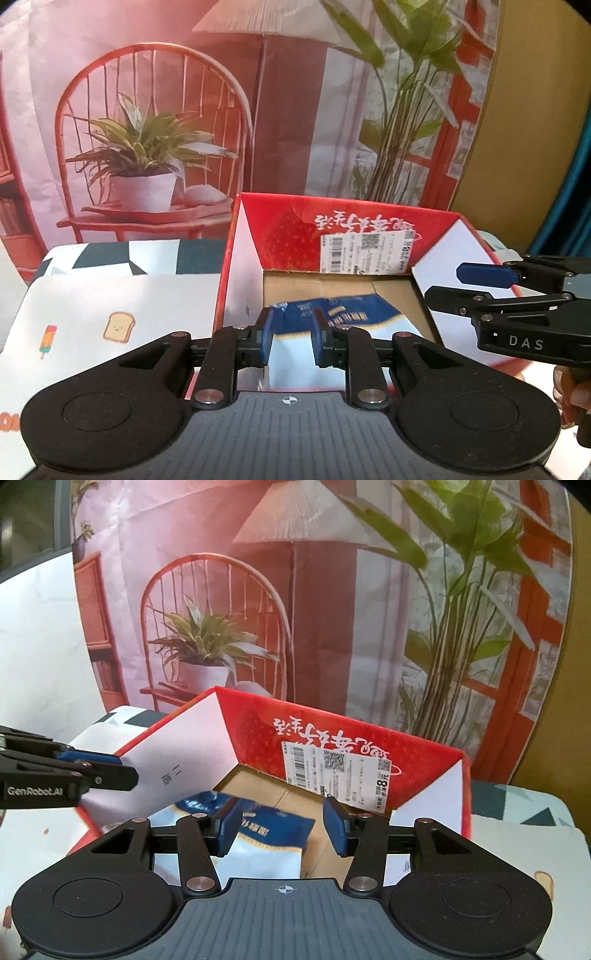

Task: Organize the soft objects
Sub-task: 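Move both grippers down to the orange floral oven mitt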

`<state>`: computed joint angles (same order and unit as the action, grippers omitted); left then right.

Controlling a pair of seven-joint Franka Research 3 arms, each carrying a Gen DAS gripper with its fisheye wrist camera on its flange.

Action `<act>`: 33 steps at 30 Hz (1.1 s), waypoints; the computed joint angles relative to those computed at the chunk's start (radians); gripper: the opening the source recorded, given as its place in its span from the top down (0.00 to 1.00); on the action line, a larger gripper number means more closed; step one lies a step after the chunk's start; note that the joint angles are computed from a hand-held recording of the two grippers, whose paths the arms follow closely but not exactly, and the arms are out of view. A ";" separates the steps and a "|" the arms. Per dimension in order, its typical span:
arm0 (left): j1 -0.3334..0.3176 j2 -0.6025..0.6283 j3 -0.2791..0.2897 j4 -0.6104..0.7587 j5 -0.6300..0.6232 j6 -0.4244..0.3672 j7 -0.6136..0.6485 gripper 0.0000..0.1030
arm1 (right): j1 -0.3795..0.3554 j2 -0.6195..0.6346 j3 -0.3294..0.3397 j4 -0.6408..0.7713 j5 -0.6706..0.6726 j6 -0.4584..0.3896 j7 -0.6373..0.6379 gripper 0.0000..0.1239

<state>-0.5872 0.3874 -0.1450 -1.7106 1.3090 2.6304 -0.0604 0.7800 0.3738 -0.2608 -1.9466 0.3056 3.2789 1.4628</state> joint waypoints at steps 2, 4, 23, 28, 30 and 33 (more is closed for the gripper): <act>-0.007 -0.029 -0.004 -0.038 0.013 0.001 -0.026 0.78 | 0.031 -0.030 -0.022 -0.043 0.009 0.014 0.002 0.63; -0.005 -0.059 -0.017 -0.079 0.012 0.002 -0.041 0.78 | 0.048 -0.060 -0.026 -0.086 0.028 0.034 -0.003 0.63; -0.005 -0.199 -0.149 -0.376 0.130 0.035 -0.380 0.78 | -0.073 -0.282 0.268 -0.530 0.152 0.276 0.005 0.63; -0.017 -0.180 -0.158 -0.401 0.148 0.049 -0.444 0.78 | -0.087 -0.271 0.345 -0.580 0.240 0.296 -0.030 0.63; -0.022 -0.170 -0.160 -0.408 0.147 0.052 -0.460 0.78 | -0.083 -0.260 0.369 -0.585 0.296 0.299 -0.077 0.62; -0.030 -0.165 -0.158 -0.421 0.160 0.059 -0.496 0.78 | -0.093 -0.239 0.408 -0.590 0.346 0.316 -0.115 0.57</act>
<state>-0.6171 0.2226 -0.3032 -2.1316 1.4690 2.6891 -0.5565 0.6873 0.1353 0.1470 -2.5364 0.6517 3.5946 1.3480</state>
